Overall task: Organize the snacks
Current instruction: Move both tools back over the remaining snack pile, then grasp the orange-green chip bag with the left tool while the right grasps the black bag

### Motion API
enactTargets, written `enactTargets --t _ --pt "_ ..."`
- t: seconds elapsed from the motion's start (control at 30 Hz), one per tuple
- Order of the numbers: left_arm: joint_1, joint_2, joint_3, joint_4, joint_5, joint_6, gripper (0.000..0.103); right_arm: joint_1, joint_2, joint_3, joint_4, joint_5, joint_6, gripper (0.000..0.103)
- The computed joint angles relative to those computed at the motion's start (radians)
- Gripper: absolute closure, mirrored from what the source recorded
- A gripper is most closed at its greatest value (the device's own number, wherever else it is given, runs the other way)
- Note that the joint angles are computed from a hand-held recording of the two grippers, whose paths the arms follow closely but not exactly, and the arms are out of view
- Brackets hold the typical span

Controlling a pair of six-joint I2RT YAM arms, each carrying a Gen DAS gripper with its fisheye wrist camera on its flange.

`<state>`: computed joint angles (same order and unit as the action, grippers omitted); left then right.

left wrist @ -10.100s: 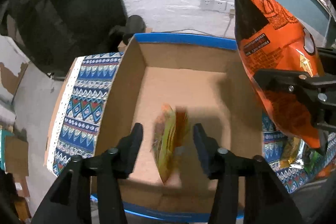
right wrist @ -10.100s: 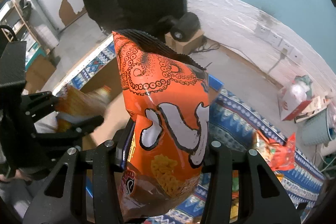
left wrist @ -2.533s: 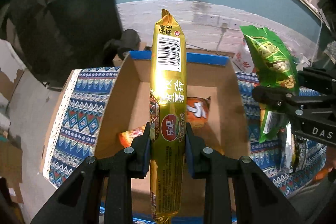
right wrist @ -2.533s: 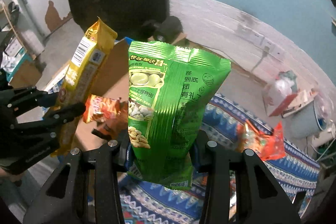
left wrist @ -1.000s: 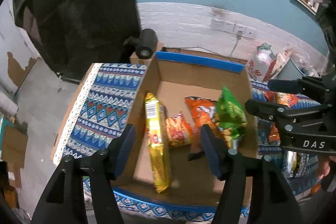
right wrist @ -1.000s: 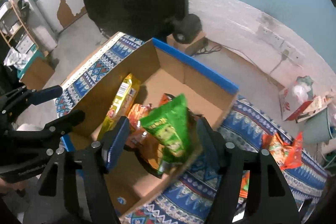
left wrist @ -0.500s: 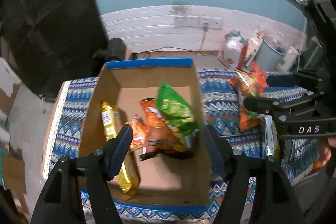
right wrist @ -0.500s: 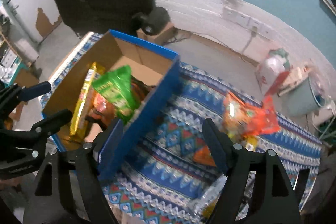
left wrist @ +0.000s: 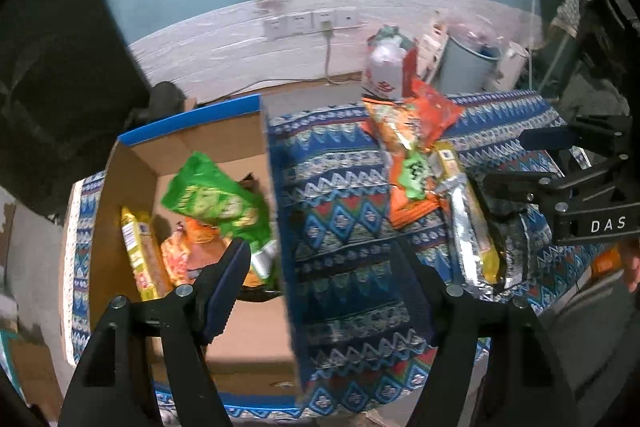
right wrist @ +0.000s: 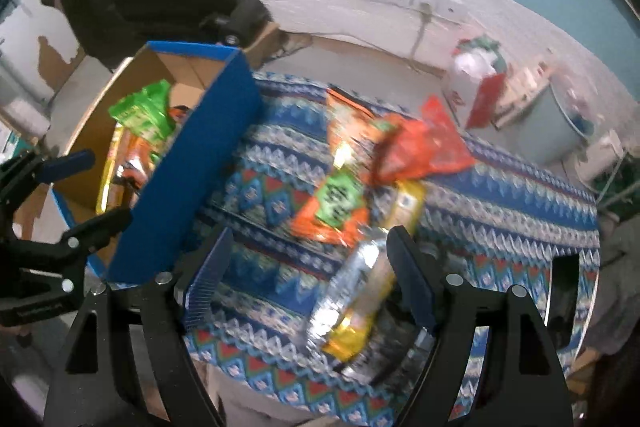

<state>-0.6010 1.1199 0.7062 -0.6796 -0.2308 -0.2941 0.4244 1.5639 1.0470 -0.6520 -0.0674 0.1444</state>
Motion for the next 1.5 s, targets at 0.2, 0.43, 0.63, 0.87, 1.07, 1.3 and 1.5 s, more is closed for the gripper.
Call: enactTargets --t 0.2,0.43,0.63,0.87,1.07,1.3,1.5 --pt "-0.118 0.075 0.016 0.018 -0.019 -0.057 0.029 -0.088 -0.059 -0.099 0.011 -0.017 -0.007 0.024" --pt "-0.205 0.212 0.017 0.094 -0.036 -0.088 0.029 -0.235 -0.07 -0.235 0.043 -0.067 0.012 0.024" --pt "-0.24 0.293 0.031 0.134 -0.015 -0.112 0.029 -0.295 -0.03 -0.317 0.091 -0.094 0.039 0.024" --pt "-0.267 0.374 0.04 0.162 -0.008 -0.126 0.029 -0.292 0.067 -0.363 0.173 -0.097 0.054 0.024" --pt "-0.254 0.413 0.039 0.181 0.023 -0.132 0.029 -0.296 0.141 -0.357 0.211 -0.109 0.067 0.024" --pt "-0.249 0.478 0.064 0.192 0.036 -0.134 0.029 -0.232 0.186 -0.364 0.258 -0.077 0.068 0.024" --pt "-0.223 0.513 0.096 0.196 0.051 -0.133 0.029 -0.218 0.117 -0.403 0.245 -0.056 -0.006 0.049"
